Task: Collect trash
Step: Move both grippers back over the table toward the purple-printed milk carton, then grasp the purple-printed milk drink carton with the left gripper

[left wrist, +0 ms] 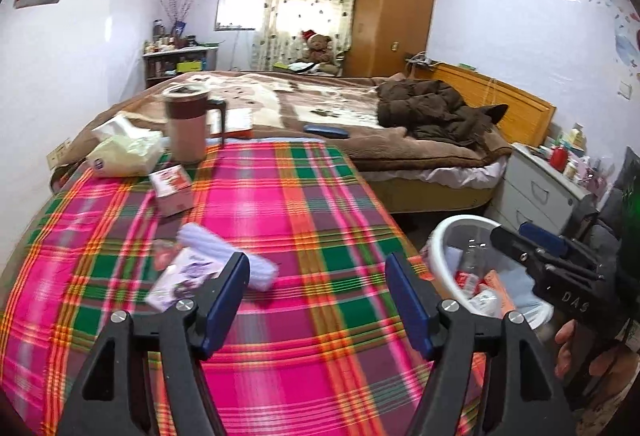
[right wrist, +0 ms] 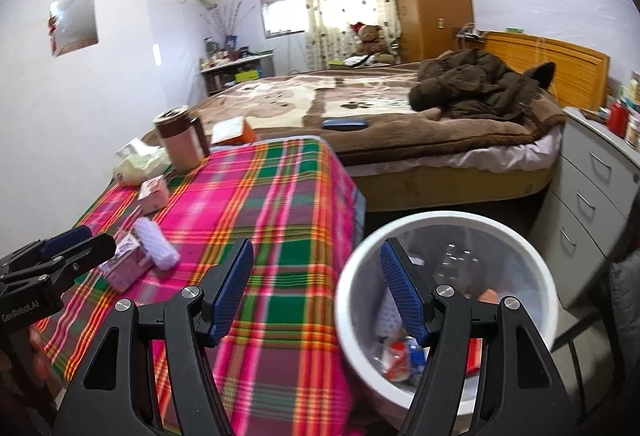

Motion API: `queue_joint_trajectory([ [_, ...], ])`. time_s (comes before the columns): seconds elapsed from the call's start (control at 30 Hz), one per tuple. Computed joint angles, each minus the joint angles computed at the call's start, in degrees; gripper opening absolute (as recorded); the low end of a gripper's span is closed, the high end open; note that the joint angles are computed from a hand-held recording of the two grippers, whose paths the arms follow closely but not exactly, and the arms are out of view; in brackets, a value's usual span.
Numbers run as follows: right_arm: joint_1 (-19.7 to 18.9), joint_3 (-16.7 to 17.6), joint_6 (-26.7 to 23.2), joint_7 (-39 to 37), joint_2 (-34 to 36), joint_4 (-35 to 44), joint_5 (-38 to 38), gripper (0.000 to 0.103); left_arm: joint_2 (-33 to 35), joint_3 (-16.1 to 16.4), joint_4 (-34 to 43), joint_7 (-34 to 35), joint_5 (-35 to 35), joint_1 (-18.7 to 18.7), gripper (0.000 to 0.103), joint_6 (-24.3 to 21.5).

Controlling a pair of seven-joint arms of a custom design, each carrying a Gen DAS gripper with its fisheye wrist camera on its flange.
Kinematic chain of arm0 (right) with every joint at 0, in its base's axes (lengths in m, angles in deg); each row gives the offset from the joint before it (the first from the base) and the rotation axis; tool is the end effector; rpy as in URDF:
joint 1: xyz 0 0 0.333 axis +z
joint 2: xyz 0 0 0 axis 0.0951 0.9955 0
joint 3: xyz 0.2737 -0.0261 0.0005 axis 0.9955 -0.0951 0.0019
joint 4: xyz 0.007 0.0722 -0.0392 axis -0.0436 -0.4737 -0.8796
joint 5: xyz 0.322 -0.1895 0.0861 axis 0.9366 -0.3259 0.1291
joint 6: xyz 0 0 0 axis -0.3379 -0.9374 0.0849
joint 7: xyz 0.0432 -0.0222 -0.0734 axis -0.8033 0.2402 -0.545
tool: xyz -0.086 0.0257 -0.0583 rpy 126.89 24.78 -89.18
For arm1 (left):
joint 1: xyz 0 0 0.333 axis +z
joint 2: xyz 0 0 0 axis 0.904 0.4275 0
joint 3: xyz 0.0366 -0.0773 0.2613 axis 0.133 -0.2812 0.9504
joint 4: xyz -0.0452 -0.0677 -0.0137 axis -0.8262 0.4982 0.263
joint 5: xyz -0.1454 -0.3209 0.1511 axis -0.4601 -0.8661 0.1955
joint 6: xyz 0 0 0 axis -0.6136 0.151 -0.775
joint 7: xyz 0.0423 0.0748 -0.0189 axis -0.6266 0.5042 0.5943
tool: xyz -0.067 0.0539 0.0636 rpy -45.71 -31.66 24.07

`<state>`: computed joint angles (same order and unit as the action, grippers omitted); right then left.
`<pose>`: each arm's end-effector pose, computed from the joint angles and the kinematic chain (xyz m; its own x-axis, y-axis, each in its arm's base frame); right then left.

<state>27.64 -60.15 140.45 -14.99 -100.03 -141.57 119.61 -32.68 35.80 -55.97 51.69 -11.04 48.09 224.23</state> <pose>0.5079 0.1713 0.5073 0.5308 -0.8402 -0.1110 -0.5230 -0.2217 -0.8230 0.4074 -0.3265 0.5091 0.2880 -0.9486 0.1311 -0.5037 -0.2665 -0.8218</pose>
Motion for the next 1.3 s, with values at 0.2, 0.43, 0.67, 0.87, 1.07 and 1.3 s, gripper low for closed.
queue_joint_trajectory([
  [0.2,1.43,0.69,-1.62,-2.49,1.27,2.08,1.75,0.068,-5.28,0.38,-5.52,-0.67,-2.66,0.72,0.073,-1.71],
  [0.43,1.56,2.46,-3.53,-2.38,3.56,4.24,0.44,0.068,-9.55,0.61,-10.62,0.83,-6.13,1.81,0.076,-2.35],
  [0.67,1.79,3.85,-4.11,-1.52,5.39,5.85,-0.98,0.068,-9.79,2.38,-13.43,5.7,-9.55,3.46,0.08,1.59],
  [0.87,1.56,5.1,-3.84,2.94,8.34,8.06,-6.41,0.068,-5.3,3.98,-12.55,10.31,-11.6,5.19,0.08,6.29],
  [1.07,1.38,6.1,-4.15,7.46,10.93,10.46,-11.53,0.068,-3.9,4.93,-13.35,11.95,-13.22,6.44,0.08,10.56],
  [1.3,1.67,7.14,-4.93,9.76,12.38,11.77,-14.46,0.068,-5.67,4.92,-15.56,13.45,-15.1,7.3,0.064,13.47],
])
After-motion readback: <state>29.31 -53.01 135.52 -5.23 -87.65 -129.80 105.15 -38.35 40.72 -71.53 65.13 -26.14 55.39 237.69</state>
